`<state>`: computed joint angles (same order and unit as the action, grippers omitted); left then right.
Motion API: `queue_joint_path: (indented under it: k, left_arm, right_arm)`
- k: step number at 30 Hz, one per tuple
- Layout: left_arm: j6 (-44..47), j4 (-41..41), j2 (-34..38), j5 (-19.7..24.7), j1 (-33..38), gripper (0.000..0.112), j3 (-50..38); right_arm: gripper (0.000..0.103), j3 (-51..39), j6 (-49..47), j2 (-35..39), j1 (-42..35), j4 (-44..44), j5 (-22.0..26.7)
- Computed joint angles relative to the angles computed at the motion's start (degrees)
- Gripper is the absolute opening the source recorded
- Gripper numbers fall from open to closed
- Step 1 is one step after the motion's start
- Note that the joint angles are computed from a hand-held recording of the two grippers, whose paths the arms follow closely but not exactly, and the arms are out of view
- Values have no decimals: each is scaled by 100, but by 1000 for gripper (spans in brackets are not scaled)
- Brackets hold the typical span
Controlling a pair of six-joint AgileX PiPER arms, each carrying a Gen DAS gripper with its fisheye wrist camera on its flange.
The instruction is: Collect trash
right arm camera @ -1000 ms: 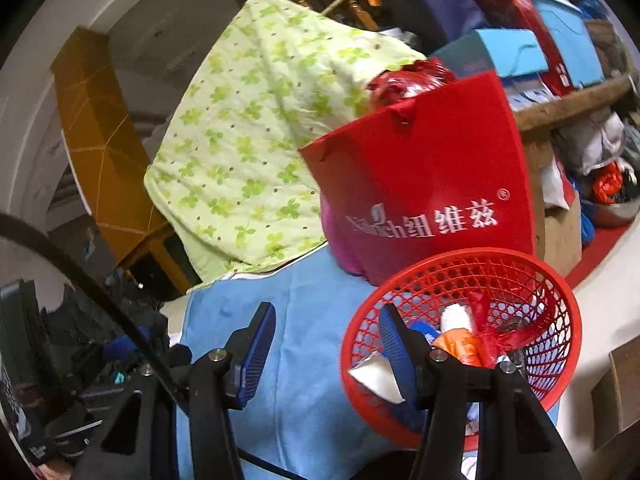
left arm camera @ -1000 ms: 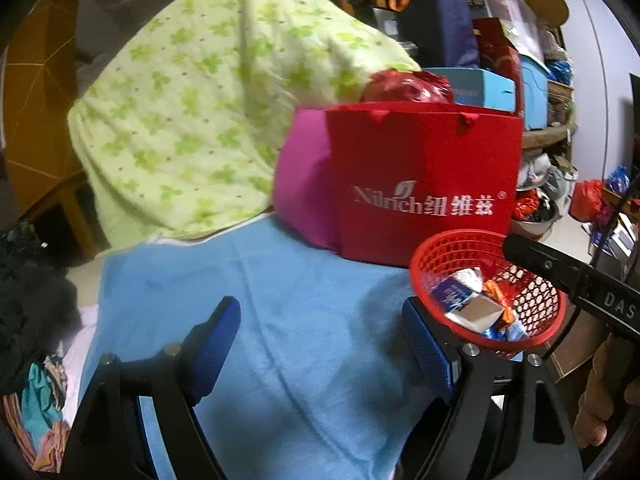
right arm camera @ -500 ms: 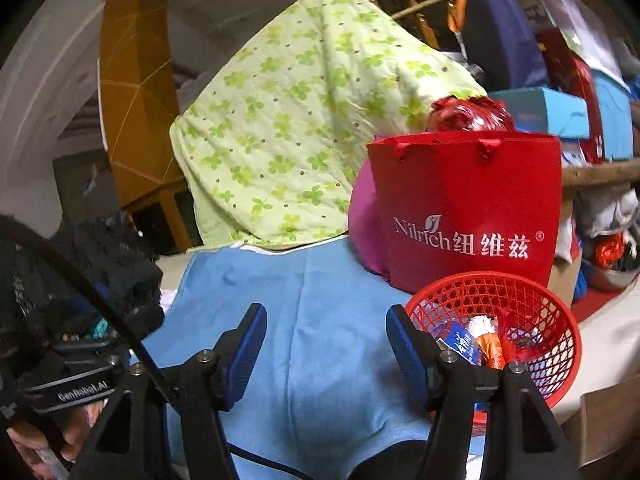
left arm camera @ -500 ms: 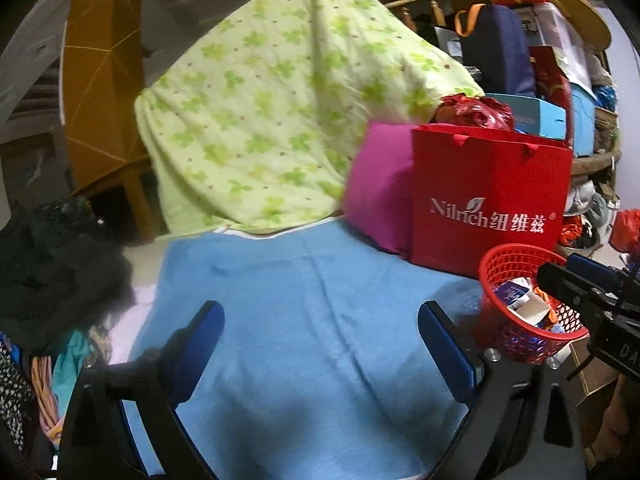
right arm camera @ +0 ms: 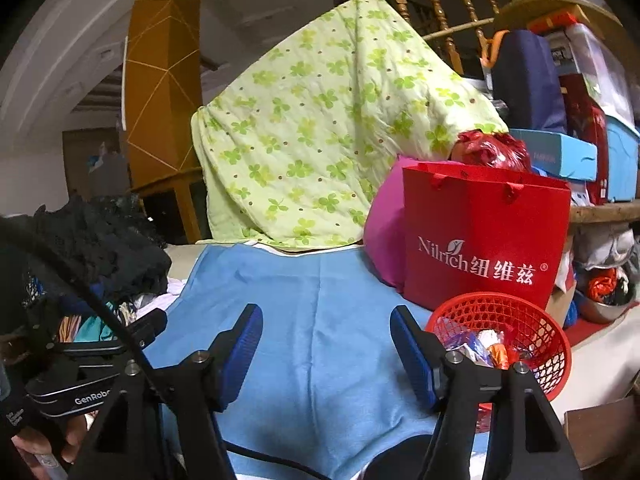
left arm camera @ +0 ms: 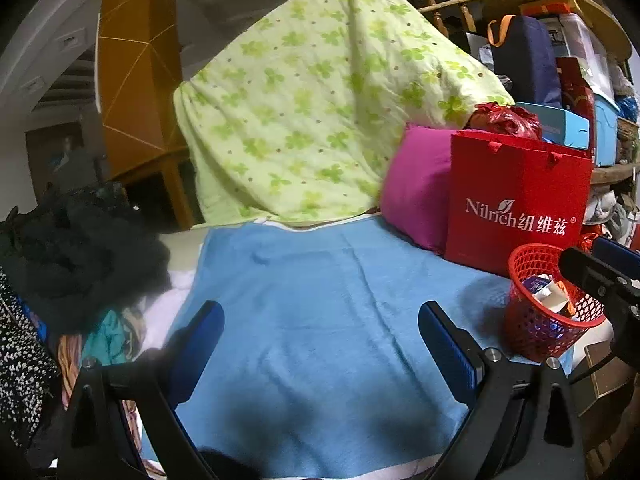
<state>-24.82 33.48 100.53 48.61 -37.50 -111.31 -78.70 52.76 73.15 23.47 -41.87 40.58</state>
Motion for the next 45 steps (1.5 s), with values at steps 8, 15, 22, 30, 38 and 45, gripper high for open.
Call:
queue_joint_path:
  k: [8, 15, 22, 30, 38, 45]
  left_arm:
    - [-250, 225, -398, -72, 165, 98, 552]
    - [-392, 259, -682, -229, 308, 98, 934]
    - [-439, 241, -857, -321, 392, 98, 1134]
    - [-506, 222, -939, -368, 491, 98, 1268]
    - [-522, 141, -978, -377, 594, 98, 1320]
    - [-562, 131, -1011, -400, 668, 98, 1377]
  right_arm:
    - [70, -258, 80, 279, 274, -18, 54]
    - [70, -435, 198, 445, 632, -267, 277]
    - [70, -612, 268, 610, 852, -504, 469]
    - [70, -627, 339, 681, 924, -547, 474]
    - [70, -647, 382, 712, 989, -626, 484]
    - [70, -729, 414, 799, 1085, -691, 516]
